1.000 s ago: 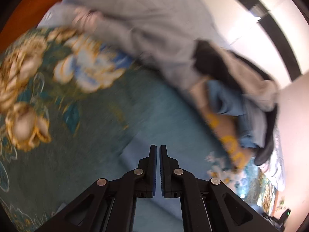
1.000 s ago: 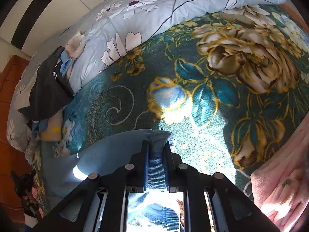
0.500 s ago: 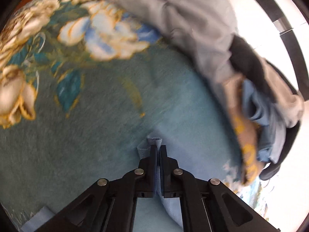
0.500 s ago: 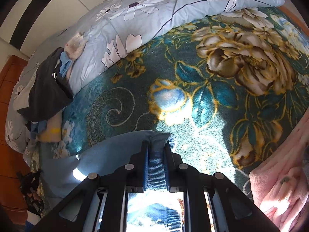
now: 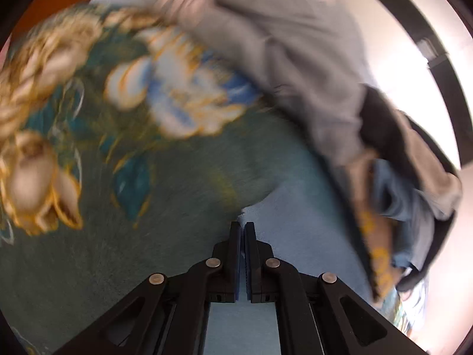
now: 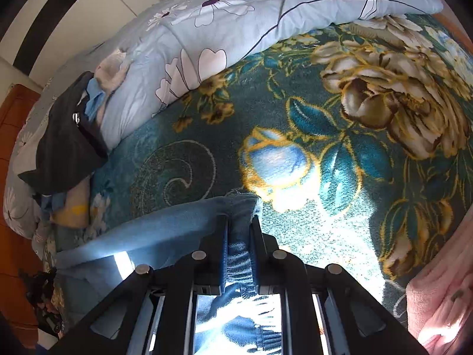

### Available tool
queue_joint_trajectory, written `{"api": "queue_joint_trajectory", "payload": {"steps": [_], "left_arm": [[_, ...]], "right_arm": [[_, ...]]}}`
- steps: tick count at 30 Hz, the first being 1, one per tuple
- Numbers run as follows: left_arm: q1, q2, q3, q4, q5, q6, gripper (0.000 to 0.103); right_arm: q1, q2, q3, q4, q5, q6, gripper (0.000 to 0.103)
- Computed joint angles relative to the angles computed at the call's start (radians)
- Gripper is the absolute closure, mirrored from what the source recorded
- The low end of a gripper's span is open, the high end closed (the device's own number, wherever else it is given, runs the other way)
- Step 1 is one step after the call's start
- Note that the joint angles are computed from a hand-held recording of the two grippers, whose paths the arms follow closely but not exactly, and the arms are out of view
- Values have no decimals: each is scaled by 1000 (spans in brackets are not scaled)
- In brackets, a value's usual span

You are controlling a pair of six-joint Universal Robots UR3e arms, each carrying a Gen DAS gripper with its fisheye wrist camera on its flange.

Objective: Fold clothes

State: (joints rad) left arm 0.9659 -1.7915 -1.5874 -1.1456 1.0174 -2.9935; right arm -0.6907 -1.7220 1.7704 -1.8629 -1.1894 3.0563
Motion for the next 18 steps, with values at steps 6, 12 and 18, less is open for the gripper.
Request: {"api": "queue_joint_trajectory", "payload": {"steps": [6,12,18], "left_arm": [[-44,-18,96,18,-69,-17,100],[-69,-53,173,-104,16,-3,100],[84,66,144,-333,-26,109,72]], "right_arm": [[9,29,-48,-25,-6,45,89],[24,42,-57,40,-20,10,86],[-59,-149,-87,288,-1,-169,64]]}}
